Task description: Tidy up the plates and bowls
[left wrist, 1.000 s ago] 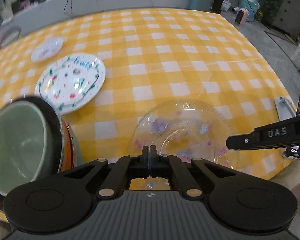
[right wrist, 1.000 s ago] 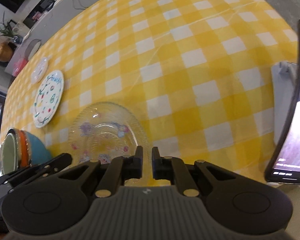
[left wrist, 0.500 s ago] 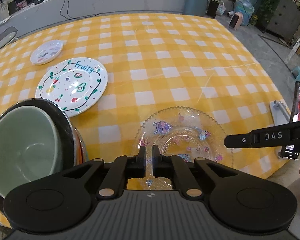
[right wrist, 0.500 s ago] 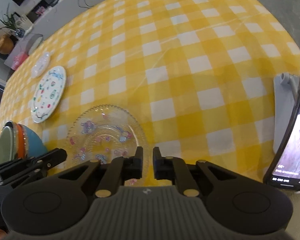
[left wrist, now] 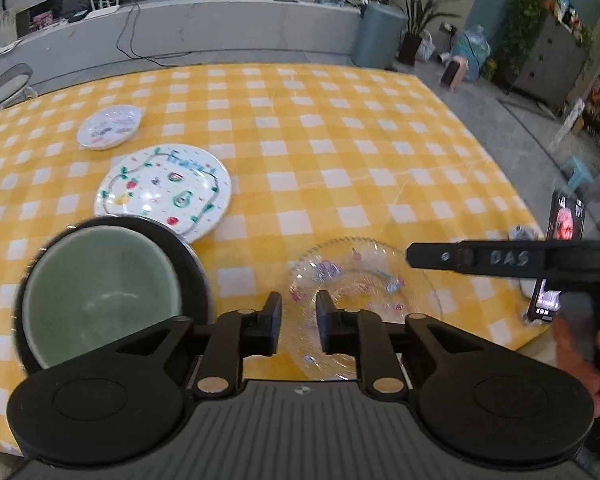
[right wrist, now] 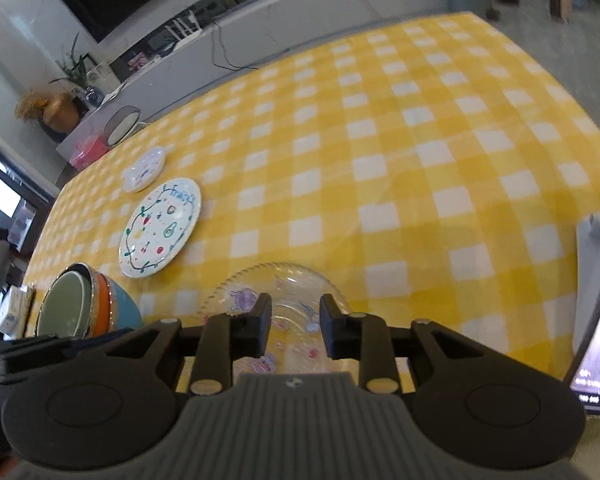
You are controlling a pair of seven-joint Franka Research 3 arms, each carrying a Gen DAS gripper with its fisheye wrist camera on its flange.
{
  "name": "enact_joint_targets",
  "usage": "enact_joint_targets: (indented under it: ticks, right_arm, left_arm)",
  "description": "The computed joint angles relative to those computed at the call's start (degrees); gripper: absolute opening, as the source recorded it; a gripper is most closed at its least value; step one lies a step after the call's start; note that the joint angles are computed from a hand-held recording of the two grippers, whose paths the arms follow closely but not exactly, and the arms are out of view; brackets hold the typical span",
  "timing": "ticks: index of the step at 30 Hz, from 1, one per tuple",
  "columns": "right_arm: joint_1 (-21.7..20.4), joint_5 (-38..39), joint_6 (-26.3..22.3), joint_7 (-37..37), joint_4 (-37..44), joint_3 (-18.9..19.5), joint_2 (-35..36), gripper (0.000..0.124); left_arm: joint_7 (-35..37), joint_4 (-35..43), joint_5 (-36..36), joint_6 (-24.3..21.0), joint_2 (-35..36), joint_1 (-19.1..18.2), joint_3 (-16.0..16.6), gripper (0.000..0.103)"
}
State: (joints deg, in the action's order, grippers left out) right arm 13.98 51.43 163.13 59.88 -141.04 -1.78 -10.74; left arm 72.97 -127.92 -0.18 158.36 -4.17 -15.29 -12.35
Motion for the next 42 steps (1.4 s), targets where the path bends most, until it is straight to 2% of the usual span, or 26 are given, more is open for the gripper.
enact_joint_targets:
  ticks: [5, 10, 13, 16, 22, 31, 38, 42]
  right_arm:
    - [2.58, 4.77, 1.69, -5.14, 2.81, 0.75, 2.74, 0.043]
    - [3.28, 13.06, 2.7, -10.68, 6.96, 1.98, 6.47, 0.043]
    - [3.02, 20.23, 3.6, -14.79, 9.61, 3.02, 8.83, 0.043]
    - [2.58, 23.48, 5.05, -17.27, 12.3, 4.51, 11.54, 0.043]
    - [0.9, 24.7, 3.18, -16.94, 16.53, 6.08, 15.7, 0.043]
    - [-1.43, 25.15, -0.63, -14.55, 21.83, 7.62, 20.81, 0.04]
    - [-2.63, 21.71, -2.58, -10.99, 25.24, 8.65, 24.47, 0.036]
    - [-3.53, 20.74, -4.23, -9.39, 27.05, 9.27, 26.37, 0.033]
  left_arm:
    - [3.7, 0.82, -3.0, 0.07, -0.59, 0.84, 1.58, 0.038]
    - [7.42, 2.99, -3.75, -0.21, 0.29, 2.63, 2.62, 0.042]
    - [12.74, 4.84, -8.2, -0.78, 1.48, 3.5, 3.37, 0.042]
    - [17.28, 7.12, -11.32, -1.61, 3.32, 4.89, 3.59, 0.043]
    - [22.05, 12.17, -11.7, -4.36, 7.75, 8.43, 3.1, 0.043]
    - [30.27, 20.34, -17.96, -9.93, 15.87, 14.4, 1.18, 0.043]
    - [32.87, 24.15, -20.22, -12.52, 20.73, 17.45, -0.37, 0.043]
    - [31.73, 24.76, -19.34, -12.26, 22.14, 18.17, -0.34, 0.043]
